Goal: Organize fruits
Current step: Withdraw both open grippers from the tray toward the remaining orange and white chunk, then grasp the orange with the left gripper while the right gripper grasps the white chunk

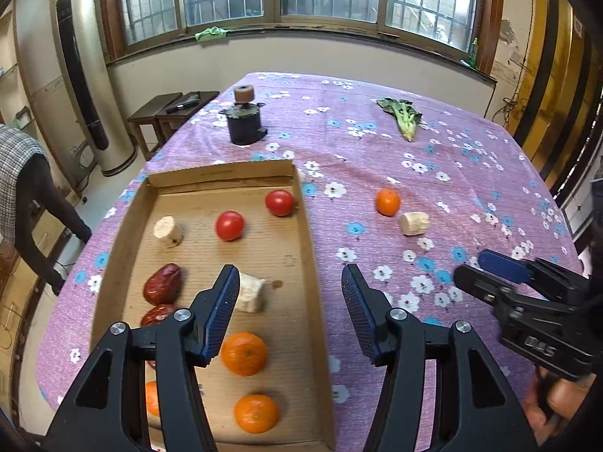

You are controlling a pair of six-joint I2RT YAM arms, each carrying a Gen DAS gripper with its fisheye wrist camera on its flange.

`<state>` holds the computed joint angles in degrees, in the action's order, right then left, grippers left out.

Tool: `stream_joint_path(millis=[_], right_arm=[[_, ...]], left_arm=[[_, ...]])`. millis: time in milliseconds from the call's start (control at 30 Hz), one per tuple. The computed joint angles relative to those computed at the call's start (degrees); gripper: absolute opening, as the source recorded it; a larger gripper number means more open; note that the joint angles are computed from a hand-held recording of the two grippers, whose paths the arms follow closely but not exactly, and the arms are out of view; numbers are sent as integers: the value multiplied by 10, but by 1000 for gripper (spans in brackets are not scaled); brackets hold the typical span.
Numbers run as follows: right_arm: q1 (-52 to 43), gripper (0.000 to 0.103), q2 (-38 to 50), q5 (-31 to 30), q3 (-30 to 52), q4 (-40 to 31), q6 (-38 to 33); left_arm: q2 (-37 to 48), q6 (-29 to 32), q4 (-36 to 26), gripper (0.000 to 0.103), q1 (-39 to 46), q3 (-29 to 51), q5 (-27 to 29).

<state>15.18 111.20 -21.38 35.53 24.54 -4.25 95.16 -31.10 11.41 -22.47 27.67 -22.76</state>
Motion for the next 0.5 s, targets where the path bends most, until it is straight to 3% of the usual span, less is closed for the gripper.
stream_joint_path(millis=[200,367,433,500], right_arm=[[17,49,89,49,91,-9,-2],[37,50,169,93,205,-55,10],[44,47,191,113,235,-67,4],[39,34,204,98,253,-86,-3]], left_arm=[[46,17,23,55,30,40,52],[113,31,-6,55,54,128,85],[134,34,-13,55,57,155,96],[161,35,-32,55,56,190,101]])
